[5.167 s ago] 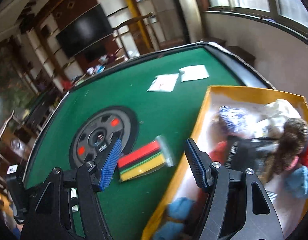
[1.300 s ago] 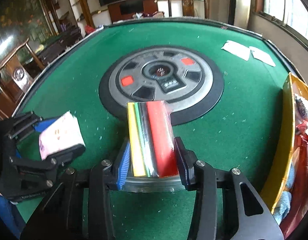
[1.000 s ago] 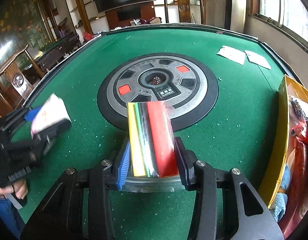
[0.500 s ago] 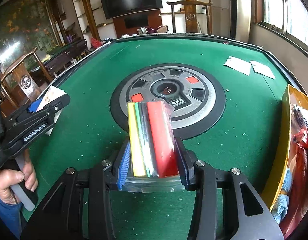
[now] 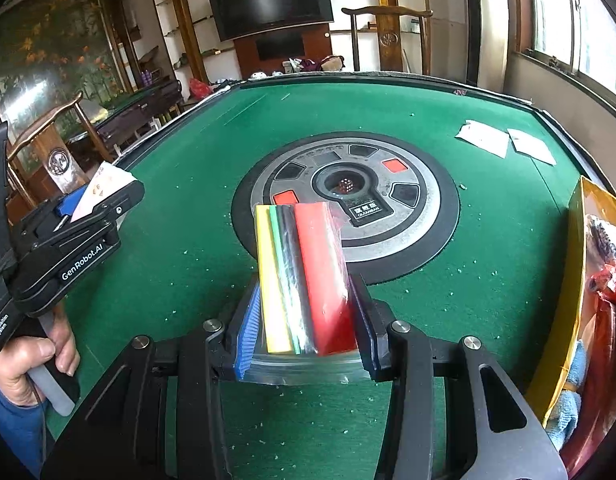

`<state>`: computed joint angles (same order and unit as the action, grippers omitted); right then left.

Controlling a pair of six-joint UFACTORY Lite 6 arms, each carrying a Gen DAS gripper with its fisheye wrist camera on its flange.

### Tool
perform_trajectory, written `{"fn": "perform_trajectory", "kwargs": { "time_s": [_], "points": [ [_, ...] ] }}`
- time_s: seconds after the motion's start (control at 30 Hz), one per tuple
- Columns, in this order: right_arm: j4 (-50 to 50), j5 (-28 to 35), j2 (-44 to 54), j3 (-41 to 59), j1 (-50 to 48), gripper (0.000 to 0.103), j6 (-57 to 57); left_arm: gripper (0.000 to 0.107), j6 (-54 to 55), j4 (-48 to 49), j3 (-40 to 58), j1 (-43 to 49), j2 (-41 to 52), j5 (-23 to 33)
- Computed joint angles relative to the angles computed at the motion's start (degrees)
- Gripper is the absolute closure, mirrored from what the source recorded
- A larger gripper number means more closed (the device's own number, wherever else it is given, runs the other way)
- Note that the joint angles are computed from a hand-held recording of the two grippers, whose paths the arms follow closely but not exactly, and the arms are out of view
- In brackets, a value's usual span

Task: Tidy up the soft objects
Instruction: 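Carry the pink tissue pack and sponge pack toward the box tray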

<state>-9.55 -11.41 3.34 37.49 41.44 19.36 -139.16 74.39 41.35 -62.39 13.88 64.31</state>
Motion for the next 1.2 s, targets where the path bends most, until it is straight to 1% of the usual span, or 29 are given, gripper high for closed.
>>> {"fn": "perform_trajectory", "kwargs": {
  "time_s": [0.43, 0.73, 1.07, 1.13, 1.17, 1.2],
  "points": [
    [0.7, 0.1, 0.0, 0.1, 0.6, 0.062, -0.7, 0.05, 1.3, -0.8, 0.4, -0.7, 0.6, 1.6],
    [3.6, -0.3, -0.1, -0.1, 1.0, 0.062, -3.6, 0.05, 2.4, -1.9, 1.7, -2.0, 1.9, 3.3],
    [-3.3, -1.1, -3.5, -1.8, -2.1, 0.062, 3.8, 0.05, 2.7, -2.1, 2.7, -2.3, 2.7, 3.8],
    [-9.6, -1.8, -5.0, -2.5, -4.3, 0.062, 9.9, 0.05, 2.1, -1.8, 3.0, -2.3, 2.7, 3.0],
    [-14.8, -2.3, -5.8, -2.9, -6.1, 0.062, 15.2, 0.05, 2.3, -1.7, 3.3, -2.2, 2.9, 2.8],
    [-17.8, -2.5, -6.7, -3.4, -7.2, 0.062, 18.4, 0.05, 2.7, -1.9, 4.1, -2.5, 3.5, 3.0]
  ]
}}
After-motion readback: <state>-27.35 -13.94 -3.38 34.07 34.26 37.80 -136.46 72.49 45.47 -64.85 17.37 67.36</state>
